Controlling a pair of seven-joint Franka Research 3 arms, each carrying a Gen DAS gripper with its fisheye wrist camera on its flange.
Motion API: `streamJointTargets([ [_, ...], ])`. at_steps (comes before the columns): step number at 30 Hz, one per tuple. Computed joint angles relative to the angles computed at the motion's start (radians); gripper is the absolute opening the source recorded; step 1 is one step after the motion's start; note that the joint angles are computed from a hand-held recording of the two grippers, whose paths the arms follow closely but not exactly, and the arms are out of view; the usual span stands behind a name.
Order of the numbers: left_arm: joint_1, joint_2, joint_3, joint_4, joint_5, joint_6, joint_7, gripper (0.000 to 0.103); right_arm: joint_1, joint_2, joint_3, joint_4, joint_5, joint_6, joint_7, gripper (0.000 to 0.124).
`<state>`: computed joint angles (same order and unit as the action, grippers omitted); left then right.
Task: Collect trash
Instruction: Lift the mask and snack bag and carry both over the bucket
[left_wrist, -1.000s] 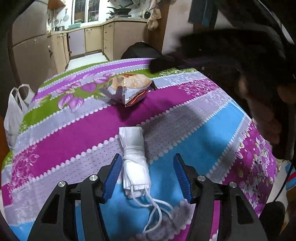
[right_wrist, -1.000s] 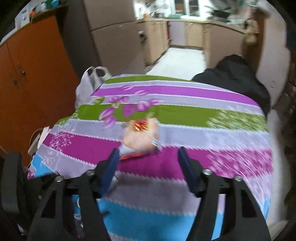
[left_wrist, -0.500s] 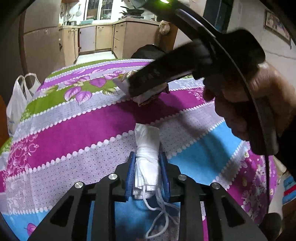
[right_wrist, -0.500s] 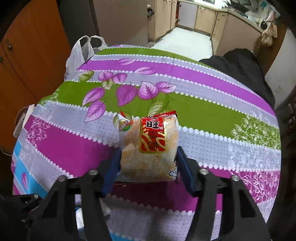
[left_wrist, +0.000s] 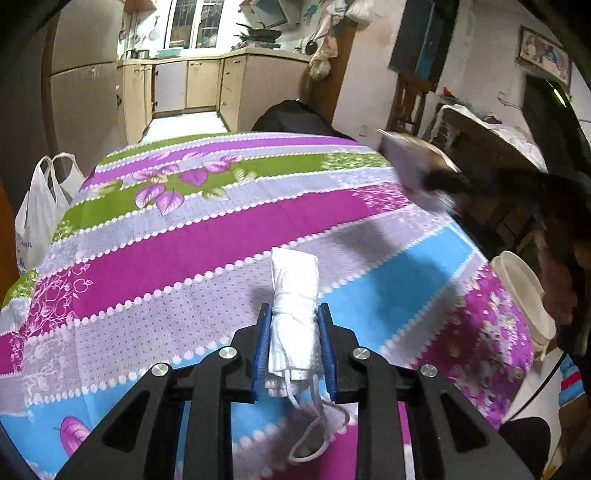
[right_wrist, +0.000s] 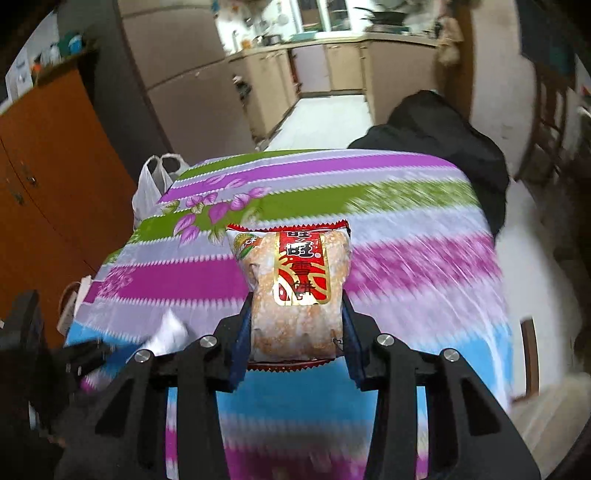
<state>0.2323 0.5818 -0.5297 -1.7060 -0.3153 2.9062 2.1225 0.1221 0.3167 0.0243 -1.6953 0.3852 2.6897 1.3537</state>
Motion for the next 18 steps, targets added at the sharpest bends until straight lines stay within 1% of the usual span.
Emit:
streamJointTargets([
  [1,0.011,-0.01,-0.015,-0.013,-0.007,0.0,0.01,0.026,0.004,-0.063,-0.016,-0.082,0.042,0.013,-0.021,0.04],
  [2,0.022,-0.024,-0.033,-0.029,-0.017,0.002,0.024,0.026,-0.02,-0.1,0.002,-0.133,0.046,0.026,-0.021,0.04],
  [3,0.024,-0.037,-0.044,-0.043,-0.023,0.003,0.033,0.026,-0.025,-0.144,-0.004,-0.189,0.058,0.03,-0.025,0.04],
  [6,0.011,-0.058,-0.073,-0.055,-0.035,0.002,0.074,0.026,-0.037,-0.259,-0.032,-0.315,0.065,0.037,-0.01,0.04],
  [7,0.001,-0.063,-0.087,-0.049,-0.036,-0.003,0.093,0.026,-0.042,-0.291,-0.041,-0.345,0.06,0.042,-0.004,0.04],
  [9,-0.02,-0.064,-0.103,-0.028,-0.043,-0.016,0.126,0.026,-0.062,-0.384,-0.063,-0.432,-0.02,0.077,0.069,0.04],
  [11,-0.057,-0.059,-0.121,0.017,-0.046,-0.04,0.166,0.026,-0.101,-0.464,-0.073,-0.497,-0.107,0.095,0.154,0.04],
  [13,-0.114,-0.052,-0.119,0.064,-0.039,-0.051,0.191,0.026,-0.171,-0.544,-0.062,-0.555,-0.229,0.105,0.265,0.041],
  [14,-0.146,-0.044,-0.115,0.096,-0.032,-0.065,0.2,0.026,-0.21,-0.587,-0.06,-0.58,-0.273,0.1,0.31,0.041],
  [15,-0.175,-0.037,-0.108,0.121,-0.028,-0.075,0.207,0.026,-0.234,-0.616,-0.062,-0.597,-0.291,0.093,0.333,0.041],
  [16,-0.206,-0.028,-0.105,0.153,-0.021,-0.091,0.215,0.026,-0.281,-0.657,-0.06,-0.617,-0.329,0.076,0.376,0.041],
  [18,-0.288,0.005,-0.091,0.244,0.008,-0.137,0.232,0.026,-0.359,-0.708,-0.047,-0.642,-0.395,0.054,0.441,0.041],
])
